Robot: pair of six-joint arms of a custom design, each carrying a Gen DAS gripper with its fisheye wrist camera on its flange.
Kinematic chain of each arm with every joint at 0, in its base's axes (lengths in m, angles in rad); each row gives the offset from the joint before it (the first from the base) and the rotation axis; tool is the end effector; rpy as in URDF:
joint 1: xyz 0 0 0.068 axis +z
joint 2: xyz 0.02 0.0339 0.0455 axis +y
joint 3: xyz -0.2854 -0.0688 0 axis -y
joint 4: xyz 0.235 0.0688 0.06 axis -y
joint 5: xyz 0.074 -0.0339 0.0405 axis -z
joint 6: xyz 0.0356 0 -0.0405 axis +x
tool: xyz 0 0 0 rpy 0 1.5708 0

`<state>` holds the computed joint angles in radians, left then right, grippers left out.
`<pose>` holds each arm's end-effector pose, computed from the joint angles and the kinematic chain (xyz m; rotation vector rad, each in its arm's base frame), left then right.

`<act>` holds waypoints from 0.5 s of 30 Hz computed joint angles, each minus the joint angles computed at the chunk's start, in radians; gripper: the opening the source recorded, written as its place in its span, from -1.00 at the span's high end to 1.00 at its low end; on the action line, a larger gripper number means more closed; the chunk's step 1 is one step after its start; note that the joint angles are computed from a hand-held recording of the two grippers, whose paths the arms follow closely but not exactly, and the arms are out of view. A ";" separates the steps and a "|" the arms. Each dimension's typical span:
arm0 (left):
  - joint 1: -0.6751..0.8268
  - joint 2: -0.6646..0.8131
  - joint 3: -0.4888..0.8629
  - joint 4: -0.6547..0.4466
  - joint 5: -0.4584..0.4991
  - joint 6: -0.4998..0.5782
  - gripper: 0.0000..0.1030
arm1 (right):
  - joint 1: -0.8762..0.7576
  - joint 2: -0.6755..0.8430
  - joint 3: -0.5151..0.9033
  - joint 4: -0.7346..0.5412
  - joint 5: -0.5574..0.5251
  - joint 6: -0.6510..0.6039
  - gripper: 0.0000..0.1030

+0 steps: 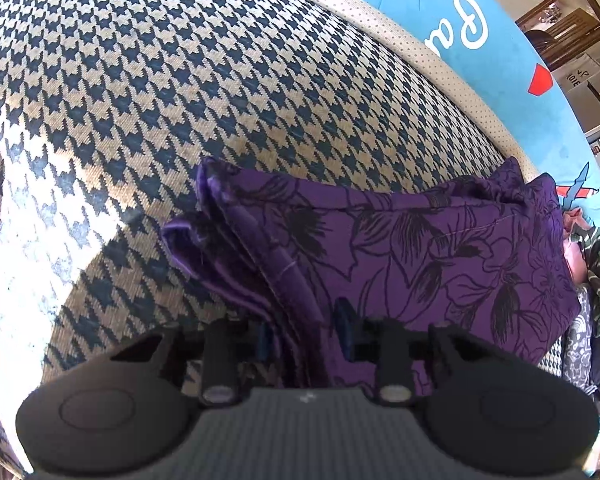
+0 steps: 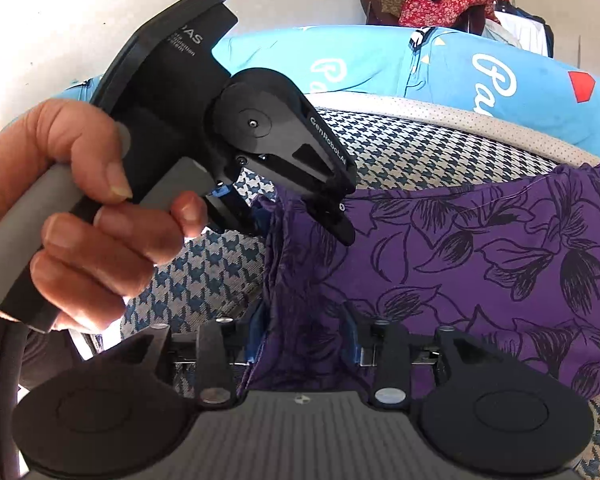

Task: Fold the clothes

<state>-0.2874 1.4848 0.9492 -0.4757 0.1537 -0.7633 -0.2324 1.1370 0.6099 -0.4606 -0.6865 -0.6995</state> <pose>0.2729 -0.0863 0.2370 -0.5735 2.6156 -0.5640 0.1893 -0.0216 0.2214 -0.7709 2.1766 0.4235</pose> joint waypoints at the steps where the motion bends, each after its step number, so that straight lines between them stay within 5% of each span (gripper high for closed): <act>1: -0.007 0.002 0.004 -0.005 -0.009 0.003 0.46 | 0.006 -0.004 -0.005 0.000 0.003 -0.009 0.17; 9: -0.019 0.055 0.049 -0.013 -0.014 -0.009 0.46 | 0.068 -0.072 -0.086 0.078 0.026 -0.040 -0.17; 15: -0.003 0.056 0.058 -0.022 0.007 0.010 0.46 | 0.216 -0.099 -0.204 0.327 0.238 0.038 -0.17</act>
